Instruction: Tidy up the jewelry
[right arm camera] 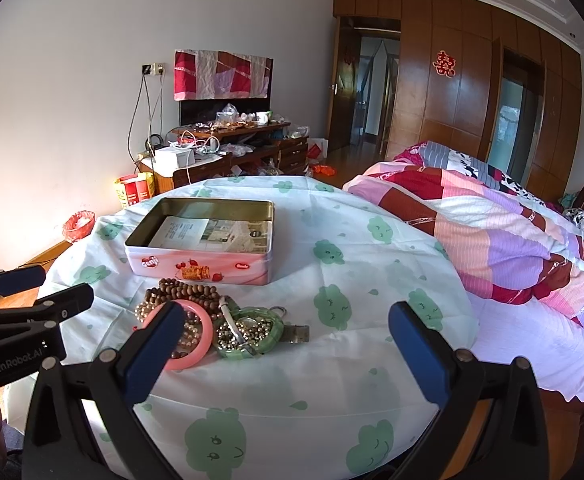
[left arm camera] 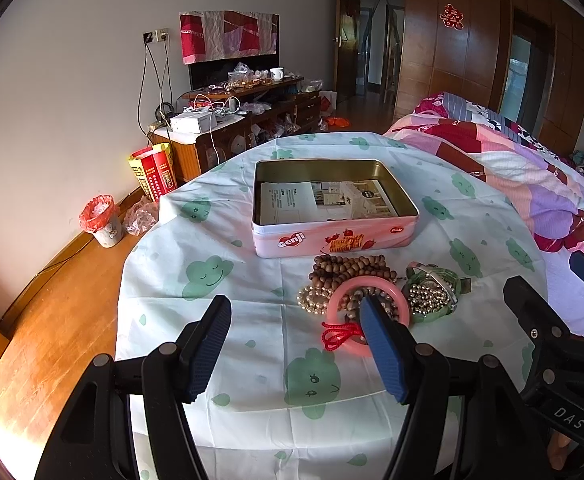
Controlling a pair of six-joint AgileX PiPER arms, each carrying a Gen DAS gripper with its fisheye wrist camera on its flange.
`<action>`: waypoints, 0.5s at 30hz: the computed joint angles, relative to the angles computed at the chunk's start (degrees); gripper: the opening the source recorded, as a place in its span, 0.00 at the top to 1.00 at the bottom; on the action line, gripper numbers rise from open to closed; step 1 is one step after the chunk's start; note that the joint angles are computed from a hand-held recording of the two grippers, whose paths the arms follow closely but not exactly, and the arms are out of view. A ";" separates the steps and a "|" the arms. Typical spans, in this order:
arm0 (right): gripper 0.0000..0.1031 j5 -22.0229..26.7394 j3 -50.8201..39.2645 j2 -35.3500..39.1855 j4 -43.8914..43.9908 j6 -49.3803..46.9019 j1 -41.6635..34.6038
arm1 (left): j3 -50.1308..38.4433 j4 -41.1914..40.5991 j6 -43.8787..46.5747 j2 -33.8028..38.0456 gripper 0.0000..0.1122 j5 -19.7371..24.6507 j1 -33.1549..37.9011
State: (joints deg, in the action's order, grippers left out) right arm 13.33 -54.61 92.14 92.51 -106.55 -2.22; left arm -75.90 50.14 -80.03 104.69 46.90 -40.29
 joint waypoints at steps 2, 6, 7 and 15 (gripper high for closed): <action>0.00 -0.03 -0.26 0.09 -1.15 1.24 0.02 | -1.74 -3.61 3.88 0.45 0.40 1.21 0.56; 0.00 0.51 -0.92 -0.27 -8.11 8.72 -0.15 | -2.01 -5.98 7.00 0.37 0.40 0.54 1.87; 0.00 0.91 -1.01 0.22 -7.45 8.03 -0.65 | -0.97 -3.24 4.65 0.31 0.40 -0.50 1.97; 0.00 1.89 -4.57 6.49 -5.42 6.09 -2.84 | 0.69 0.91 1.66 3.41 0.40 -5.45 5.85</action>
